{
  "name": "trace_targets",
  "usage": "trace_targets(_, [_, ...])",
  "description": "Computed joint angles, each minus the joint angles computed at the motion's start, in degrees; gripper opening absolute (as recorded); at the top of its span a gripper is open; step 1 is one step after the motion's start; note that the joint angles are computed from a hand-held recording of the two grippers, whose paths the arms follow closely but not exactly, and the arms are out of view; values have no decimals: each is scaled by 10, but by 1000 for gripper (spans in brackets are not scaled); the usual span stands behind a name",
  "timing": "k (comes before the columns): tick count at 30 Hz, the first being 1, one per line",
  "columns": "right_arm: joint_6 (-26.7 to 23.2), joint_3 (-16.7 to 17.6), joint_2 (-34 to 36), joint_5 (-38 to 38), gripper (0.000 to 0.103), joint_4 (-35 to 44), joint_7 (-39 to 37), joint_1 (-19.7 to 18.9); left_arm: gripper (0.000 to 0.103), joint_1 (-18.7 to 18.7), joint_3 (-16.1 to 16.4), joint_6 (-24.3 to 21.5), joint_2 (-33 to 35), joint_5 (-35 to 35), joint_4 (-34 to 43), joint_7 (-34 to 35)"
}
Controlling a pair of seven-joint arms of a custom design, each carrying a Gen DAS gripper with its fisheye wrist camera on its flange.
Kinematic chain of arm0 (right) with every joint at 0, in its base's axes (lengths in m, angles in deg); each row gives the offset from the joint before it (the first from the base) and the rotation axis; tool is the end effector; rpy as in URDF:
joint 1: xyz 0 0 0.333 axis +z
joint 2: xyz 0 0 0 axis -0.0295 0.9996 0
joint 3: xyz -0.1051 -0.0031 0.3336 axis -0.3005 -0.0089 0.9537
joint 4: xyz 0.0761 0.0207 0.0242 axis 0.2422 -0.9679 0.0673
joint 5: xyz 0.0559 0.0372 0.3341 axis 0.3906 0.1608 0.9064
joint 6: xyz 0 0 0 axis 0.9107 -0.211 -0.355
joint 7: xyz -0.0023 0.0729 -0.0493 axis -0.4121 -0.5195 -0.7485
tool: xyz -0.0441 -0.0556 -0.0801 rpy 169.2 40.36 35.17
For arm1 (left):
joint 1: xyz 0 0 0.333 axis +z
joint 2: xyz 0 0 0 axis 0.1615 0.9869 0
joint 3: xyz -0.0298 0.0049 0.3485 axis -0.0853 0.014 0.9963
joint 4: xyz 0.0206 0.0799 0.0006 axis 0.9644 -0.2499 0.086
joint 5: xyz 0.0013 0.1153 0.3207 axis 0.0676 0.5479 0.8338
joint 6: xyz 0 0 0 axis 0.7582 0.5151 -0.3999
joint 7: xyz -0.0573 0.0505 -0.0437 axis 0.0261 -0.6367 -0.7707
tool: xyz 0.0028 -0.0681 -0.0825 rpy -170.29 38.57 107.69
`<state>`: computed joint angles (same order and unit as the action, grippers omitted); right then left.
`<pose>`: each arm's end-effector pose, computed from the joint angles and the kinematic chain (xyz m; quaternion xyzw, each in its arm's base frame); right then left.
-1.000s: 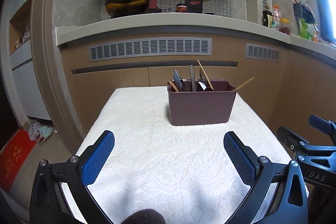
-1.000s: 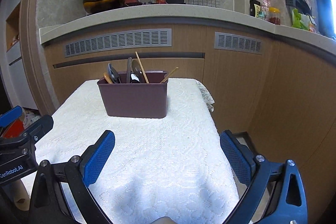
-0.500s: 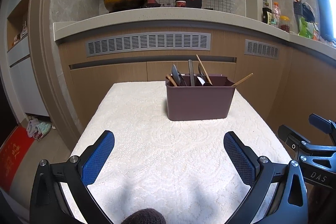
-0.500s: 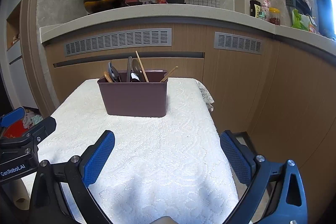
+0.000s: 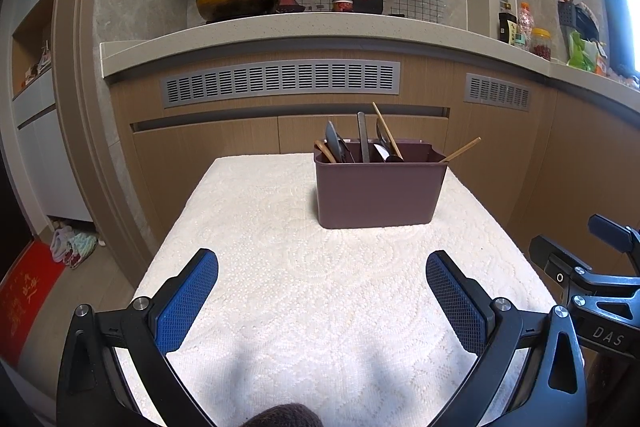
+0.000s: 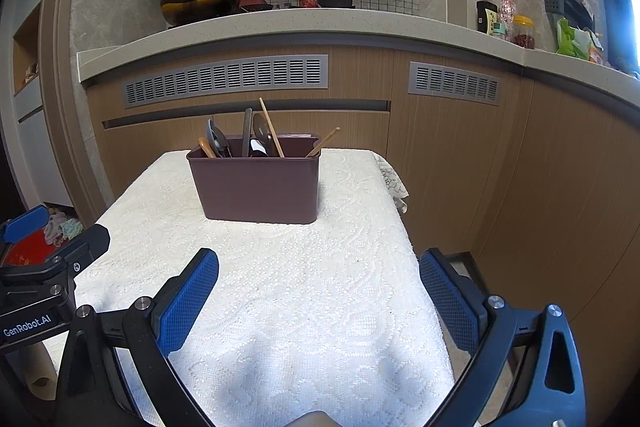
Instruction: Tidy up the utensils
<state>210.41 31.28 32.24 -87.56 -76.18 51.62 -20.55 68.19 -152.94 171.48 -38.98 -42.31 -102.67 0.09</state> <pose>0.5357 0.2434 0.5380 -0.7684 0.4016 -0.2389 0.4373 0.4232 -0.1994 0.5335 -0.7510 0.4181 -0.2491 0.4462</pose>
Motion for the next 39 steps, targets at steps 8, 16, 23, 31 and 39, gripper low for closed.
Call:
trace_targets(8, [-3,7,3,1,100,2,-3,-5,103,3,-4,-2,1,0,3,-1])
trace_targets(16, [-4,9,6,8,101,3,-12,-6,103,3,-5,-2,2,0,4,0])
trace_targets(23, [-2,8,5,9,101,2,-13,-6,103,1,-5,-4,5,-1,5,2])
trace_targets(31, [-1,7,6,5,101,3,-11,-5,103,2,-5,0,7,1,3,4])
trace_targets(39, [-5,18,9,2,101,5,-10,-14,103,0,-4,4,16,3,2,8])
